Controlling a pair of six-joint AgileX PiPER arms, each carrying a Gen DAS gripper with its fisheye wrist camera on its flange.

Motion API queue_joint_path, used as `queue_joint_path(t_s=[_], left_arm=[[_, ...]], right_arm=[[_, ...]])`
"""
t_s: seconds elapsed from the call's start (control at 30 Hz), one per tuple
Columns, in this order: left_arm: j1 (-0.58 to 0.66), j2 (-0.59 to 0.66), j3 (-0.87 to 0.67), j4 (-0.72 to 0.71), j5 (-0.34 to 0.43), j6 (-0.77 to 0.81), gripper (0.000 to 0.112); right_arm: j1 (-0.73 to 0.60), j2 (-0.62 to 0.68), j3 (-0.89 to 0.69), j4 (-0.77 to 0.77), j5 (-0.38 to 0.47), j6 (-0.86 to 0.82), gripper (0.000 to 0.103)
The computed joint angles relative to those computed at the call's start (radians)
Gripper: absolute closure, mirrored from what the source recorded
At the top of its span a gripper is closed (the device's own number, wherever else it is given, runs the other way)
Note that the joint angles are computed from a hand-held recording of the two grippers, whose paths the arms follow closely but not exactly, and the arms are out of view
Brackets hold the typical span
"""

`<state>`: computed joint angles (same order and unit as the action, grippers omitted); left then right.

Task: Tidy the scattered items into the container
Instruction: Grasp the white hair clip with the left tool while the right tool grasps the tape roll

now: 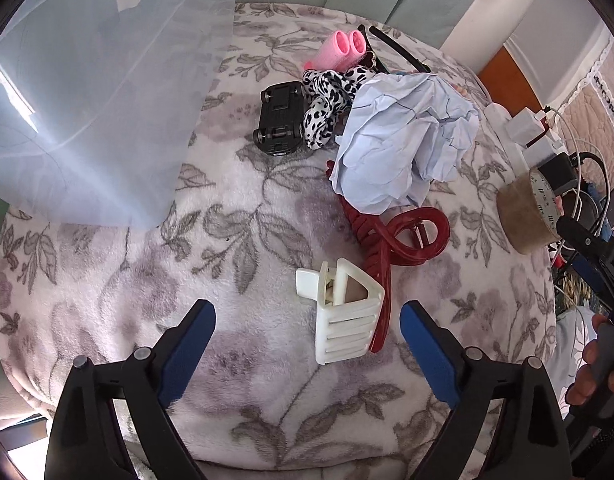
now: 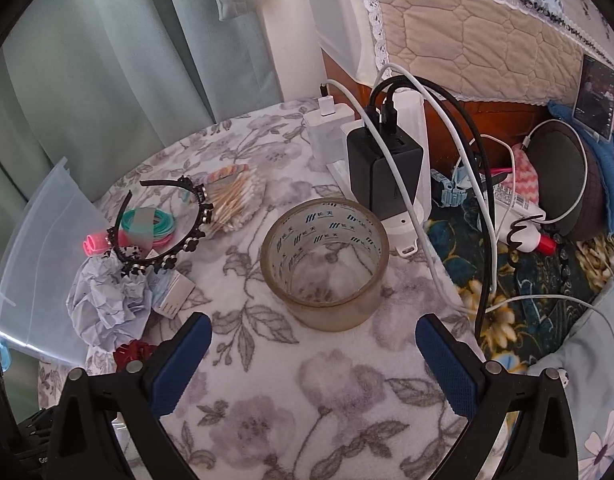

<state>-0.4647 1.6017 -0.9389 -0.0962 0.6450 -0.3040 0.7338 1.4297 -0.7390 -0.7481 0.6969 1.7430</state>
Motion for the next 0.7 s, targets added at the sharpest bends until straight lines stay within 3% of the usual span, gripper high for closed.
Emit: queue_joint_path(t_s=[0.2,0.53,0.7], left_arm=[[0.028,0.009,0.003,-0.044,0.005,0.035,0.033],[0.053,0.006,0.001,-0.146,0.003,0.153,0.069],[0.075,0.008,0.004,-0.186,0.007,0.196,0.07]], right_arm=[[-0.082,0.07,-0.004,-0.038,-0.08,-0.014,0.0],[-0.161,0.158,-0.046,-0.08,-0.128,-0.023,0.0],[-0.19,0.19,-0.053,-0.083,-0.16,-0.018,0.01]])
